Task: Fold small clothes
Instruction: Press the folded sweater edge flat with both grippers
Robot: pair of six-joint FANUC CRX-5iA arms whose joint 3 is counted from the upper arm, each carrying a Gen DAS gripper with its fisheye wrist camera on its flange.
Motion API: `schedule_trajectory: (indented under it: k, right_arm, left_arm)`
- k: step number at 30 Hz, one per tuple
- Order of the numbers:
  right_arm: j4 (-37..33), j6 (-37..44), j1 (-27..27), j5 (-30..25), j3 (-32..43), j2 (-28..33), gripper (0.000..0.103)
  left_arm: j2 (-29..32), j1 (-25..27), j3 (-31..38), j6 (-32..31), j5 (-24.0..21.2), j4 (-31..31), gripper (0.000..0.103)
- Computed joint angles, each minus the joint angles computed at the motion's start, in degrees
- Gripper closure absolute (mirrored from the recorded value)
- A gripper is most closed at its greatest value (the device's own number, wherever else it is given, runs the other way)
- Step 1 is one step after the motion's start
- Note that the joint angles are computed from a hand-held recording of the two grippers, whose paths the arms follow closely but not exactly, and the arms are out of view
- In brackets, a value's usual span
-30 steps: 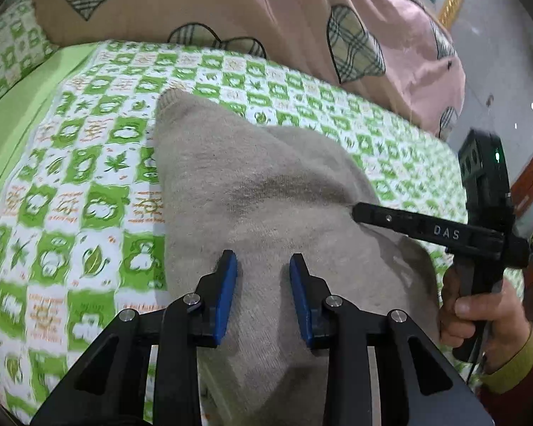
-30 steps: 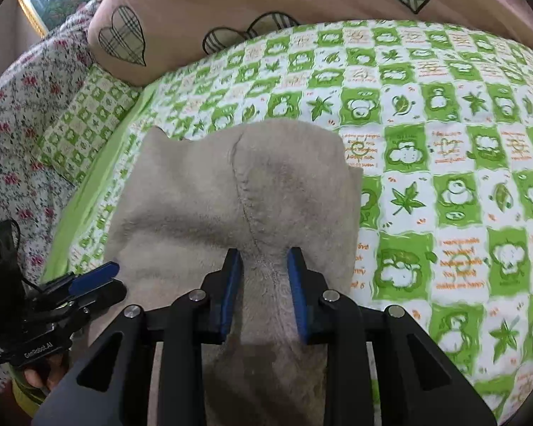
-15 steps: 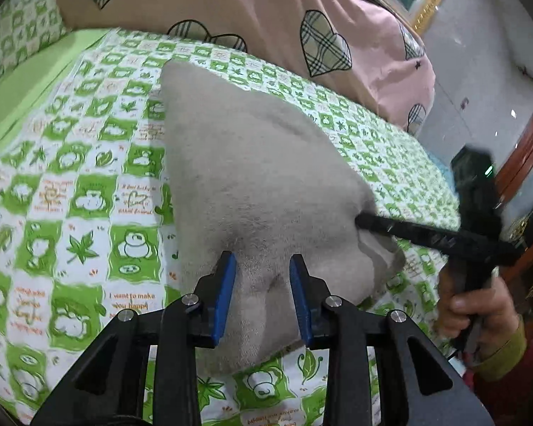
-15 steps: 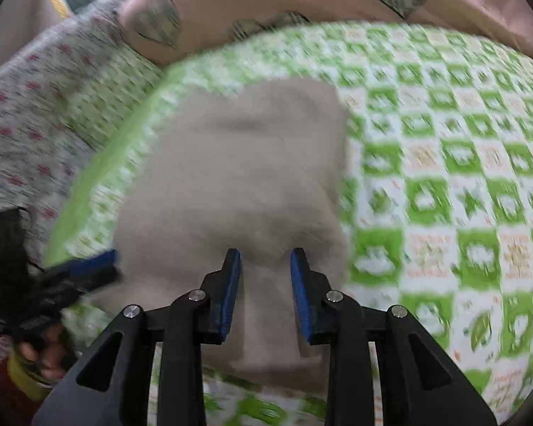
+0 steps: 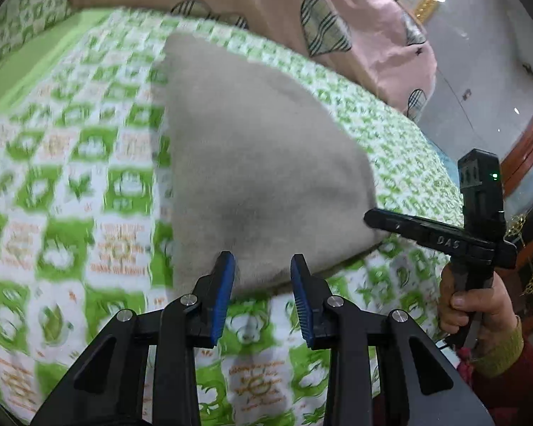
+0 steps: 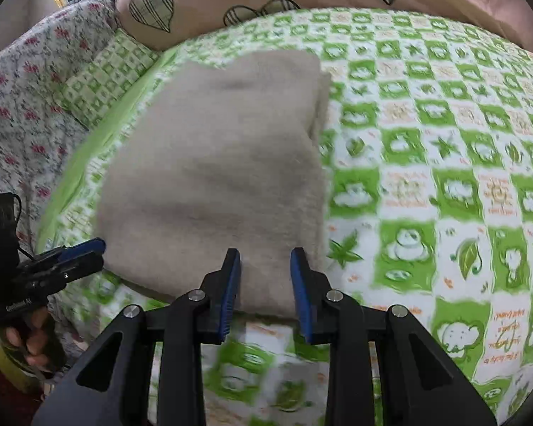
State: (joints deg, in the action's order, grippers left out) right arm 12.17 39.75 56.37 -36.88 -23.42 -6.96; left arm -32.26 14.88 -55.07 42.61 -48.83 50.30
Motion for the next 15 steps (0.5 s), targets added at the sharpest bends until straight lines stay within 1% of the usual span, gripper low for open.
schedule_trajectory:
  k: [2, 5, 8, 15]
  right_arm:
    - [0.14, -1.06, -0.16, 1.59, -1.26, -0.75, 0.072]
    - [1.89, -1.76, 0.31, 0.71, -1.06, -0.26, 0.072]
    - [2.48, -2.47, 0.43, 1.06, -1.54, -0.52, 0.072]
    - [4.33, -6.13, 0.86, 2.31, -3.88, -2.22, 0.072]
  left_arm:
    - [-0.54, 0.00, -0.57, -0.08, 0.33, 0.59, 0.070]
    - [-0.55, -0.47, 0.06, 1.51, 0.61, -1.09, 0.070]
    - [-0.26, -0.68, 0.37, 2.67, 1.01, -1.61, 0.070]
    - [-1.10, -3.08, -0.62, 4.92, 4.54, -2.28, 0.066]
